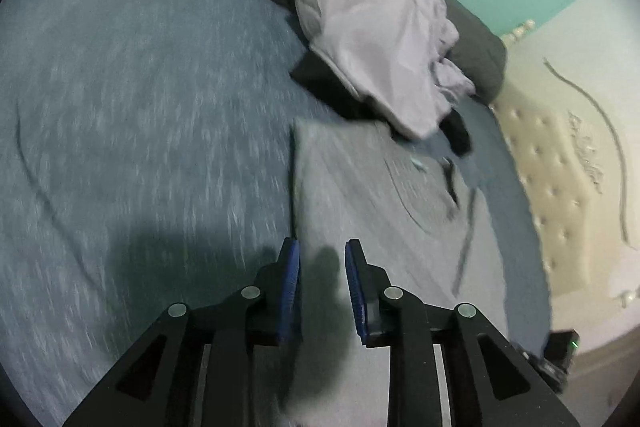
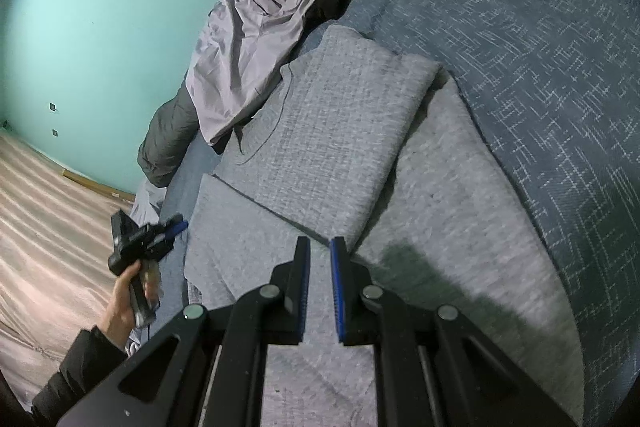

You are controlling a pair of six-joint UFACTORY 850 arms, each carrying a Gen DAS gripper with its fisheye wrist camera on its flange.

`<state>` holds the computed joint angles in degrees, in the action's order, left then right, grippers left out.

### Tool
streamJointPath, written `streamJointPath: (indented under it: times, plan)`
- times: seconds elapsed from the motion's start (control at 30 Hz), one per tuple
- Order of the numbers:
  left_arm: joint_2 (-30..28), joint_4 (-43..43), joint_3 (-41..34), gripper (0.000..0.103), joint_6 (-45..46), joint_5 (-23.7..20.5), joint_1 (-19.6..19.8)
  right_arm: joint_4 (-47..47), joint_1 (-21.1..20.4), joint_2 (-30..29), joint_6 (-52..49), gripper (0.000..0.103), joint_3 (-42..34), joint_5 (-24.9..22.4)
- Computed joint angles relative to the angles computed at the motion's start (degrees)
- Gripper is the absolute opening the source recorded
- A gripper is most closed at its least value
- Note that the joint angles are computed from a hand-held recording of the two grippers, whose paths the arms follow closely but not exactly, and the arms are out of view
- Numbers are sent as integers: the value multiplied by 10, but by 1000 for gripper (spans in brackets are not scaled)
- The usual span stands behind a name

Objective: Fold clothes

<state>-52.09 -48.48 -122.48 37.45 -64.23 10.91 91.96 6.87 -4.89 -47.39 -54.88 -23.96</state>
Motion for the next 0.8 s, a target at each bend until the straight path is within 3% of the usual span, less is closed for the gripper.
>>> streamJointPath:
  times: [0.3,0.37,0.43,0.57,0.7,0.77,0.8]
  plan:
    - [62,6,125,25,49,-11,10,3,1,3,4,10,3,4]
    - [70,1,140,9,52,-5,12,4,1,3,4,10,4,5]
    - [82,1,156,6,61,10,12,5,2,3,4,10,4,6]
    - [98,11,167,6,63,49,12,8,1,2,2,10,4,7]
    - [93,25,162,6,44,56,9,10,0,3,1,10,5,6]
    - [92,3,167,8,44,43,12,11,0,3,1,10,6,5]
    - [95,-2,172,15,48,42,14,11,0,3,1,10,6,5]
